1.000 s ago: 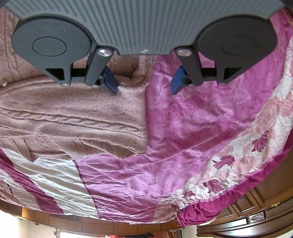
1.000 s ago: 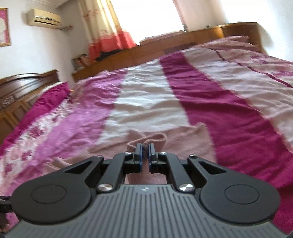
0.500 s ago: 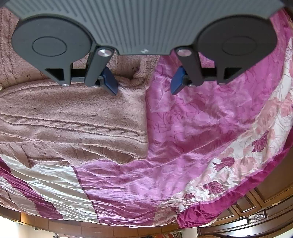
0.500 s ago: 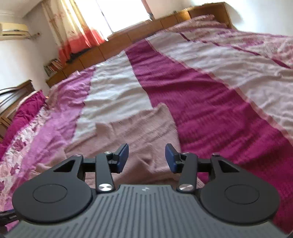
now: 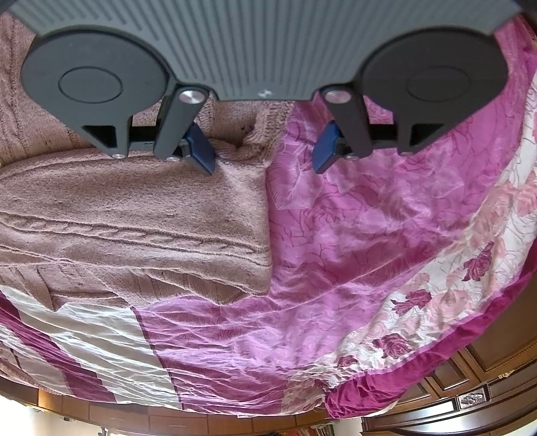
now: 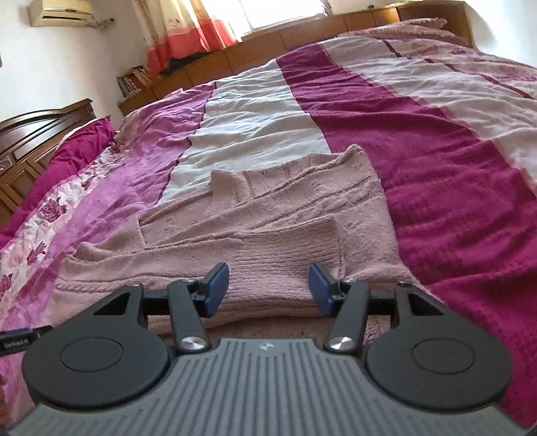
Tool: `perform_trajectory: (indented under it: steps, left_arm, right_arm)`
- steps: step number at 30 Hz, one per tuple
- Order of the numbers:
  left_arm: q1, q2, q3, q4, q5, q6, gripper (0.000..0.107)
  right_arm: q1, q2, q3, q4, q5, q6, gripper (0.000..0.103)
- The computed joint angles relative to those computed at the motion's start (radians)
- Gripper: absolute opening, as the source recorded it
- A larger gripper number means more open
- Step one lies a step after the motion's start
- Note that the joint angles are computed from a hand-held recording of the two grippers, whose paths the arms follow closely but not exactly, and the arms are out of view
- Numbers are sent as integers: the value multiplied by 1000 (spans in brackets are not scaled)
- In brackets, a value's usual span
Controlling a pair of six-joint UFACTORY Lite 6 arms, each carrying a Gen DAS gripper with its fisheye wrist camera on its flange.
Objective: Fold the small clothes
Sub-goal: 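Withdraw the right tool and bring both tools to the cardigan hem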
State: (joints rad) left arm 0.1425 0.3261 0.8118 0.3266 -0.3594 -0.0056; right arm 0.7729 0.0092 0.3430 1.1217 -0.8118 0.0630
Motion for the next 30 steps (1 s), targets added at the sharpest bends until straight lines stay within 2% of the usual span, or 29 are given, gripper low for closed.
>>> perform_trajectory:
  steps: [3,5,8,11,16,22,30]
  left_arm:
    - [6,-11,-3,34,10,-31,67]
    - [17,-36,-16,86,20,-72,67]
    - [40,-85,-51,170,26,-129,66]
    - [76,-147,-96,273,33,-206,66]
    - [170,-236,-146,638,39,-532,66]
    - [263,-337,-208,939,14,-784,66]
    - [383,-440,-252,1331,-98,-1112,66]
  right_arm:
    - [8,-41,-23,-17,-4,30,74]
    - [42,-78,-33,36,-21,9,85]
    - [110,-149,-49,154,-44,-84,90]
    - [184,-225,-80,235,-67,-137,93]
    - [361,-342,-133,433,-140,-234,95]
    - [583,-427,-167,663,-238,-288,99]
    - [829,-444,-163,885,-349,-297,99]
